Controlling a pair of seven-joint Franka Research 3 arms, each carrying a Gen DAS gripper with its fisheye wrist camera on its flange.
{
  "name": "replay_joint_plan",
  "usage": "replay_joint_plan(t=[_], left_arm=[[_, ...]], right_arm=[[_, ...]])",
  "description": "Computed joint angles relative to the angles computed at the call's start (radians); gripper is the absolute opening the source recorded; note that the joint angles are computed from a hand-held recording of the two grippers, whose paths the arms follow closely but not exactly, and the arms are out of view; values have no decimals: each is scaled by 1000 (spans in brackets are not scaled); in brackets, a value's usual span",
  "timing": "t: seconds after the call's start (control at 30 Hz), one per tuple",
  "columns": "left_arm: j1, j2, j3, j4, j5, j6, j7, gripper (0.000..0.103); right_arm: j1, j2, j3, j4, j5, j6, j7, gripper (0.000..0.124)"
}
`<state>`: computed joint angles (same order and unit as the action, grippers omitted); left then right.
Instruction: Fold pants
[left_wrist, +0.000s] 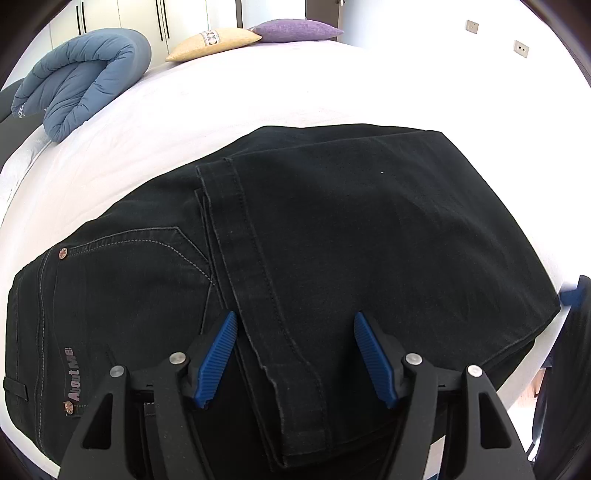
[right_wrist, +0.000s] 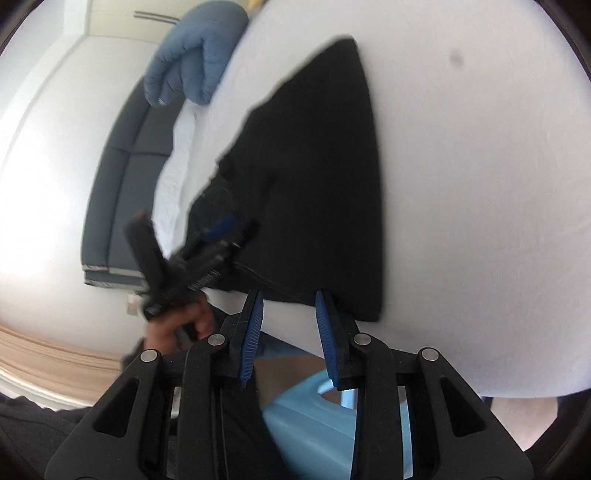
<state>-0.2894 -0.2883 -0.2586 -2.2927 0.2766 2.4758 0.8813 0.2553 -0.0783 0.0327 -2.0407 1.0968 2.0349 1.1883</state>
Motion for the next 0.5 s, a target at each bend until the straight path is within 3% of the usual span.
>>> replay_joint_plan(t=[0.13, 0.2, 0.3, 0.37, 0.4, 0.5], left_arm=[[0, -4, 4, -5, -6, 5, 3, 68], [1, -4, 5, -5, -9, 3, 3, 68], [4, -7, 6, -7, -10, 5, 0, 68], [4, -7, 9, -9, -12, 4, 8, 68], [6, -9, 8, -14, -6, 12, 7, 68], [7, -12, 10, -21, -10, 21, 10, 68]], right_arm=[[7, 115, 15, 159, 69, 7, -21, 32], [-5, 196, 26, 249, 87, -42, -20, 32], [-2, 314, 62, 349, 21, -65, 52, 32], [8, 333, 69, 321, -75, -25, 124, 23], [3, 310, 77, 281, -50, 24, 106, 15], [-3, 247, 89, 202, -12, 84, 70, 12]])
